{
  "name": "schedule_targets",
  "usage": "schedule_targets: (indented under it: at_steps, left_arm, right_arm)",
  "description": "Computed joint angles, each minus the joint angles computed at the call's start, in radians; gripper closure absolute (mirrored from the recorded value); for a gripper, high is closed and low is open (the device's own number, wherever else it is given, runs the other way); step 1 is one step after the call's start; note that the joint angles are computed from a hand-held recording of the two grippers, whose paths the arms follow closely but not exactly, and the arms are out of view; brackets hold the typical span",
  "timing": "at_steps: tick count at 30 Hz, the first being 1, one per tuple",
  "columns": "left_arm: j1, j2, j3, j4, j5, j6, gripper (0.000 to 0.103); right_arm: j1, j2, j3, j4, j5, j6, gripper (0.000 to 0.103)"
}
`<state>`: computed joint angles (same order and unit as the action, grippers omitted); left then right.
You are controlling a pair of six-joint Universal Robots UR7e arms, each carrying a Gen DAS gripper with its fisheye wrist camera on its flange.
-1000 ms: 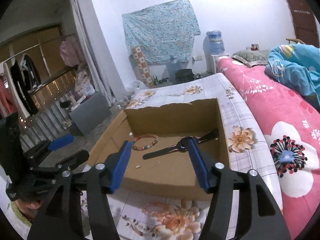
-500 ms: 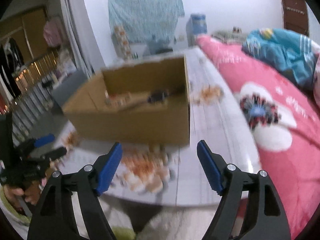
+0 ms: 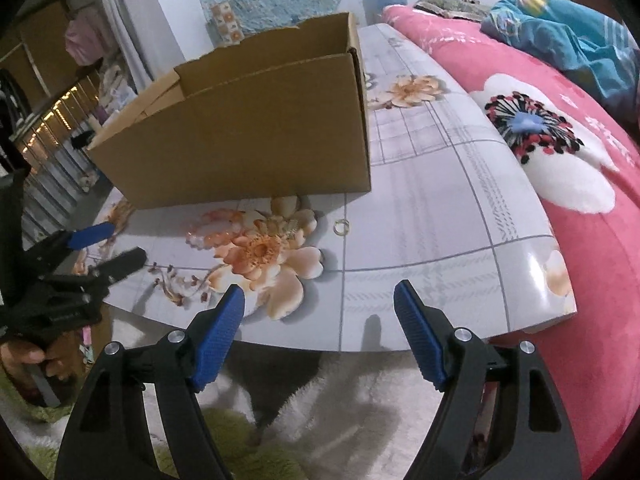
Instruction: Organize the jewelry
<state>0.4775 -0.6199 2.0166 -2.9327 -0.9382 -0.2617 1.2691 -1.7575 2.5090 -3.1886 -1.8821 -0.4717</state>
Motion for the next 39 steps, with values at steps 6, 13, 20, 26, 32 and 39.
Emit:
schedule_targets:
  at_steps: [6,13,20,26,32,39]
  left_arm:
    - [-0.024,0.025,-0.01,-0.06,-0.036,0.087,0.032]
    - [-0.023,0.086,-0.107,-0.004,-0.076,0.217,0.059]
    - [0.0,0.141,-0.206,0.145,-0.1,0.252,0.071]
    - [0.006,0.148,-0.235,0.199,-0.11,0.278,0.094]
    - [0.013,0.116,-0.208,0.188,-0.111,0.282,0.094]
    - [0.038,0.06,-0.169,0.266,-0.052,0.177,0.094]
  right_arm:
    - [-0.006,0.009,-0.006,-0.004,0.064,-0.023,0.038]
    - [-0.046,0.02,-0.046,0.08,0.134,-0.002,0.045]
    - [-0.075,0.023,-0.07,0.131,0.177,0.007,0.049]
    - [-0.098,0.024,-0.08,0.132,0.196,0.018,0.05]
    - [-0.109,0.024,-0.084,0.146,0.212,0.017,0.05]
    - [-0.108,0.038,-0.097,0.159,0.21,0.021,0.05]
